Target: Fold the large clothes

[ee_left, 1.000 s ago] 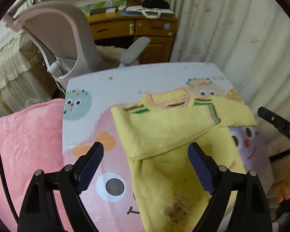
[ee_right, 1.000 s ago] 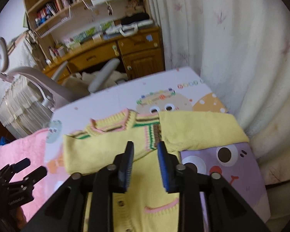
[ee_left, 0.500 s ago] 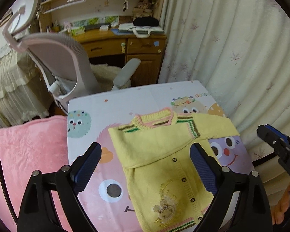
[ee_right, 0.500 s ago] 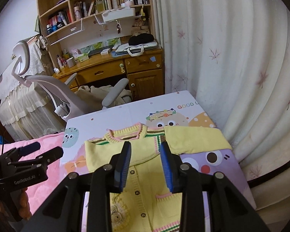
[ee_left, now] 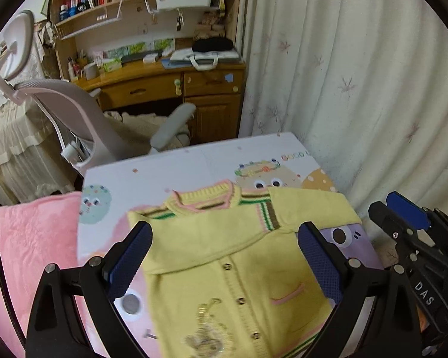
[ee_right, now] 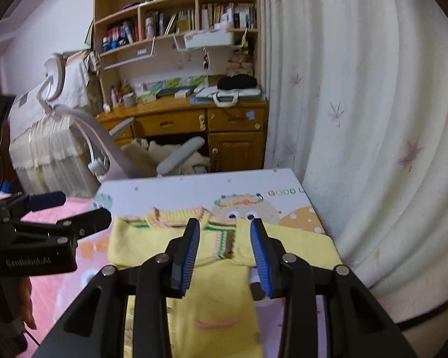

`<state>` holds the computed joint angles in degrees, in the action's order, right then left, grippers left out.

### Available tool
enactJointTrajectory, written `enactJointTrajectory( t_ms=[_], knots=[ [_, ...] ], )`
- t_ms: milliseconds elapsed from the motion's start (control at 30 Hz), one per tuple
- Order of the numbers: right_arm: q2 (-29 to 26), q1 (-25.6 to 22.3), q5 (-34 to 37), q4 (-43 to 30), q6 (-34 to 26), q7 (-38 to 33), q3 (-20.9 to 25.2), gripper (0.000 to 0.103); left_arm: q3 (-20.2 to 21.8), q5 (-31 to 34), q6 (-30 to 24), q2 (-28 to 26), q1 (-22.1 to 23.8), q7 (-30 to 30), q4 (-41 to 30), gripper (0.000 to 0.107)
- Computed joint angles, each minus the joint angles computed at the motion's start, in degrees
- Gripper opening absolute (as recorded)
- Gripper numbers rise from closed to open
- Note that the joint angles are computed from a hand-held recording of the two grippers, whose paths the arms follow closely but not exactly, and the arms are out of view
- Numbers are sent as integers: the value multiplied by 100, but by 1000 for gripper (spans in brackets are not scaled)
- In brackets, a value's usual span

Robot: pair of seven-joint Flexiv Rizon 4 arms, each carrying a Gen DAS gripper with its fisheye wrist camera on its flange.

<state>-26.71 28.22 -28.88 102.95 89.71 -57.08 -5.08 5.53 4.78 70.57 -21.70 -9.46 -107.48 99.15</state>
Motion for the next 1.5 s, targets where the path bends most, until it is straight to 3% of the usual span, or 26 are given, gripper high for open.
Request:
enactJointTrajectory(
  t_ms=[133,267,500,767,1067,1300,1500],
  knots=[
    [-408,-1297,615,-457,-422,-1148,1380,36,171,147,-86,-592,-397,-707,-568,98],
    [-809,-1954,1269,-910,-1083,-1850,1950,36,269,281,-355,-1214,-672,-1092,-1225,97],
    [-1395,-2322,2232,-1583,-2171,-2227,1990,36,226,334,-887,-2082,-845,-1047,-2179,97],
    [-1960,-2442,3251,-2384,-3023,-1969,1783,36,234,322,-1253,-2765,-931,-963,-3046,97],
    [-2349,-2505,3550,-2924,-3408,-1694,1684,37,212,328,-1480,-3026,-973,-919,-3442,97],
    [-2643,-2520,3678,-3319,-3284,-1633,1684,44,194,327,-1599,-3097,-984,-932,-3561,97],
    [-3044,-2764,4222,-3850,-3374,-1431,1975,48,198,330,-1689,-3144,-995,-976,-3659,97]
  ],
)
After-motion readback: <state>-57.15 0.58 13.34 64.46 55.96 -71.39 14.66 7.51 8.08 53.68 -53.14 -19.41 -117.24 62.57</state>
